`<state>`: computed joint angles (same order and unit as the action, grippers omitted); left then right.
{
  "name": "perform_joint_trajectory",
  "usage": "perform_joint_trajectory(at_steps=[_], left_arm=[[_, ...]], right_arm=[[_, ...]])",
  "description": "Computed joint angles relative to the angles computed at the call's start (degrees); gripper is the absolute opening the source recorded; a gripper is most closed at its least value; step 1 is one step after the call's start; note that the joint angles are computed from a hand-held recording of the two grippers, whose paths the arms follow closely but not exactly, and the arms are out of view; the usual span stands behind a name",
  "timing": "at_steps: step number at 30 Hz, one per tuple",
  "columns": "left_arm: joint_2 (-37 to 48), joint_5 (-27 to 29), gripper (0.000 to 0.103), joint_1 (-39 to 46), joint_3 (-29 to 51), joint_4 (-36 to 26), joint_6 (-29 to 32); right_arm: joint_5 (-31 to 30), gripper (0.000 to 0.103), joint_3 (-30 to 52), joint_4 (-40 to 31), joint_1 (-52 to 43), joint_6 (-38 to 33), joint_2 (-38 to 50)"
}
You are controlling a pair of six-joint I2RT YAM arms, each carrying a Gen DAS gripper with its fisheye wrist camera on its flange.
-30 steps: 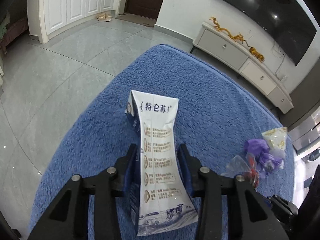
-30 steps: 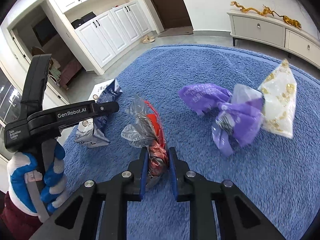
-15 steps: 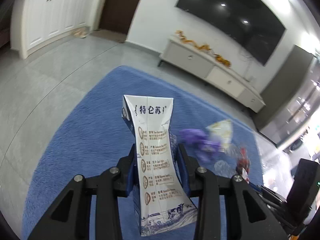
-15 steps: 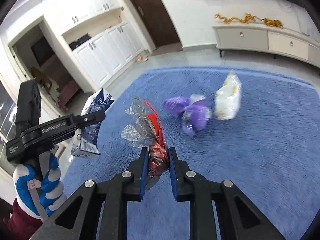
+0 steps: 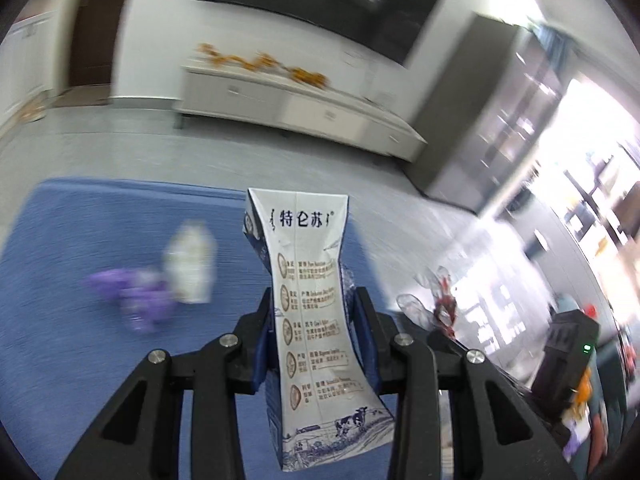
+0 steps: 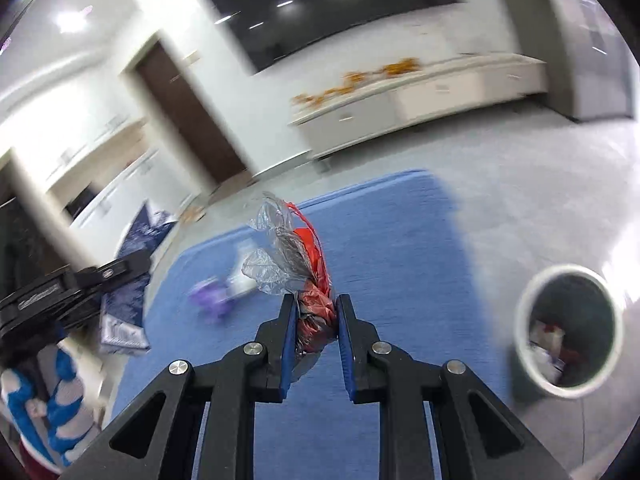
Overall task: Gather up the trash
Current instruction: 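Carry the carton and wrapper over the grey bin and open both tools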
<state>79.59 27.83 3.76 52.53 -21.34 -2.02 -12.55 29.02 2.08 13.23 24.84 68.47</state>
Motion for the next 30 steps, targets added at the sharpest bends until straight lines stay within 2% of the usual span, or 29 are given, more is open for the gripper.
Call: perform_joint_trajectory(at_steps=[3, 5, 8, 10, 12, 17, 21, 24, 27, 28, 30], left_arm=[[7.3, -5.1, 0.035, -13.4, 4.7, 2.3, -4.2], [13.1, -7.5, 0.035, -19.9, 8.9, 2.6, -5.9], [24.6, -9.8, 0.035, -28.0, 18.7, 1.3, -8.1], [32.6, -10.7, 0.035, -31.9, 26.5, -0.7, -9.0], [40.6, -10.9, 0.035, -34.8, 35.8, -4.1, -9.6], [60.6, -10.5, 0.036, -39.4, 61.9, -15.4, -10.4], [72.3, -10.0, 0.037, -40.8, 77.6, -21.9, -10.9], [78.3, -8.4, 0.037, -41.0, 85.6, -24.9, -11.8], [82.7, -7.7, 0.037, -40.4, 91.4, -27.4, -11.6], [83.4, -7.3, 0.037, -40.2, 92.2, -27.3, -11.9], [80.3, -6.6, 0.038, -39.6, 85.6, -23.6, -12.0]], right_arm=[[-3.2, 0.018, -3.0, -1.0, -12.3, -1.6, -1.7], [-6.6, 0.018, -3.7, -0.2, -21.0, -2.5, 0.7], [-10.0, 0.019, -4.6, 2.6, -32.6, -4.6, 7.2], [-13.4, 0.019, -1.8, 4.0, -40.5, -6.9, 15.5], [-14.3, 0.018, 2.1, 4.8, -44.3, -7.4, 23.6], [-15.1, 0.019, 11.4, 4.0, -49.3, -6.9, 38.2], [-14.7, 0.021, 17.4, 2.3, -50.9, -6.3, 45.9], [-13.8, 0.023, 20.0, 1.2, -51.5, -6.2, 49.1], [-13.1, 0.033, 20.9, 1.0, -51.4, -6.2, 50.3], [-12.5, 0.033, 20.9, 1.1, -51.1, -6.0, 50.4], [-12.2, 0.033, 21.0, 1.1, -51.2, -6.1, 50.7]])
